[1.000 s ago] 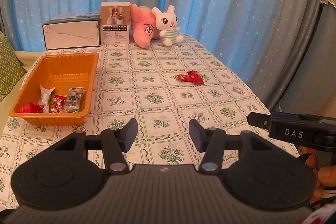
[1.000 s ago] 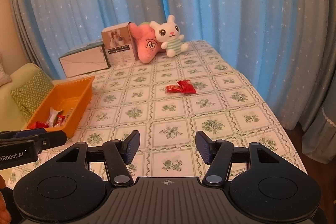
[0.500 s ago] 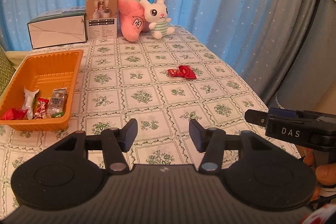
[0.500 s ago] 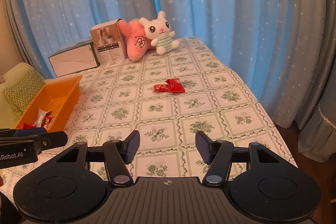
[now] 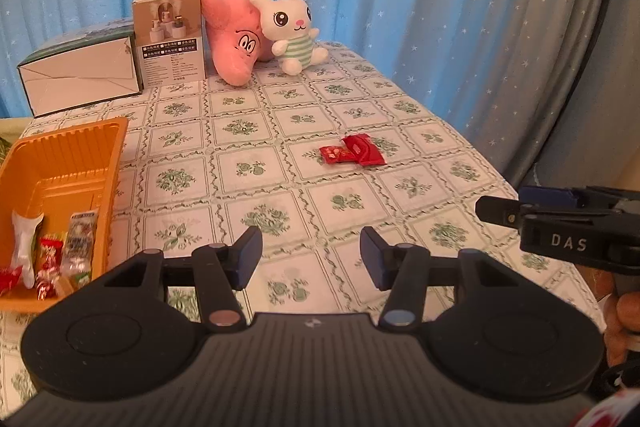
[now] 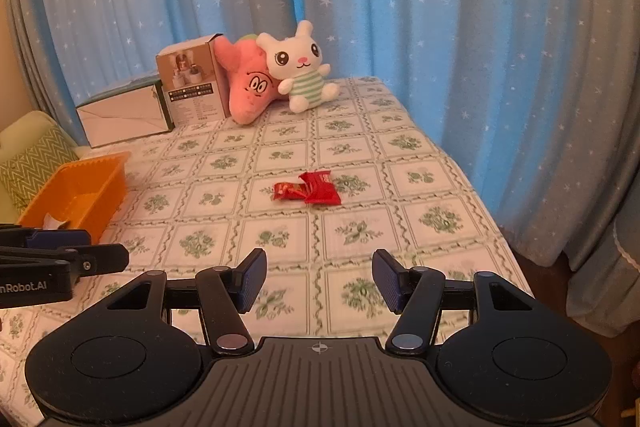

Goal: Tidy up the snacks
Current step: 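Move both tools back toward the remaining red candies on the table, then grasp the large red packet with the right tool while the left grasps the small red candy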

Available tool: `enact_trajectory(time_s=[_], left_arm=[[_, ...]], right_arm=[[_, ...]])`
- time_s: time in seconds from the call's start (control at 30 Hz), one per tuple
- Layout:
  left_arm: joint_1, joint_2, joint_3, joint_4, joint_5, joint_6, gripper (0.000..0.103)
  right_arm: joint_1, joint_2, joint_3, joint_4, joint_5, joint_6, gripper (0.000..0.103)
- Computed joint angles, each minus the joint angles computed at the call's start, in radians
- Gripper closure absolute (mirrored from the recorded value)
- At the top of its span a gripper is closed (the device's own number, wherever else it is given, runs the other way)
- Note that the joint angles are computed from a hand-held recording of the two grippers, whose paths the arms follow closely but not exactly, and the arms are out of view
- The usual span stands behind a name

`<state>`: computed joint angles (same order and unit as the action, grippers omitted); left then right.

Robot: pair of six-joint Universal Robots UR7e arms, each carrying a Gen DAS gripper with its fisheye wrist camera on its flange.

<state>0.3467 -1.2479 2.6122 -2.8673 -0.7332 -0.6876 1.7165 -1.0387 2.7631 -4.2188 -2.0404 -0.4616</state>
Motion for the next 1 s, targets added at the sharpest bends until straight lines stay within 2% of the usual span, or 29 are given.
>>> enact_trajectory(time_s=[0.2,0.4,0.67,0.73,0.9,0.97,1.0], left_arm=[[0.14,0.14,-0.077,-0.207,-0.006,0.224,0.053],[0.259,0.255,-0.169,-0.344,-0.032,0.426,0.053],[0.378,0.37,-0.28,-0.447,-0.06,0.567,0.053],[0.397,0.396,-0.301,-0.466,-0.064,0.596,0.053],[0.434,0.443,-0.34,-0.504,-0.083,0.66,0.053],[0.446,0.456,-0.353,-0.515,-0.093,0.679,0.053],[0.453,0.464,-0.36,-0.518,-0.098,0.689,0.053]], right_arm=[[-0.081,0.021,-0.097,0.074,0.078,-0.083,0.044],[-0.144,0.066,-0.214,0.164,0.107,-0.115,0.045],[-0.215,0.126,-0.363,0.269,0.185,-0.13,0.046],[-0.227,0.142,-0.395,0.289,0.195,-0.152,0.055],[-0.242,0.188,-0.466,0.318,0.197,-0.207,0.057],[-0.247,0.203,-0.493,0.346,0.196,-0.215,0.06],[-0.25,0.208,-0.503,0.361,0.195,-0.223,0.067]])
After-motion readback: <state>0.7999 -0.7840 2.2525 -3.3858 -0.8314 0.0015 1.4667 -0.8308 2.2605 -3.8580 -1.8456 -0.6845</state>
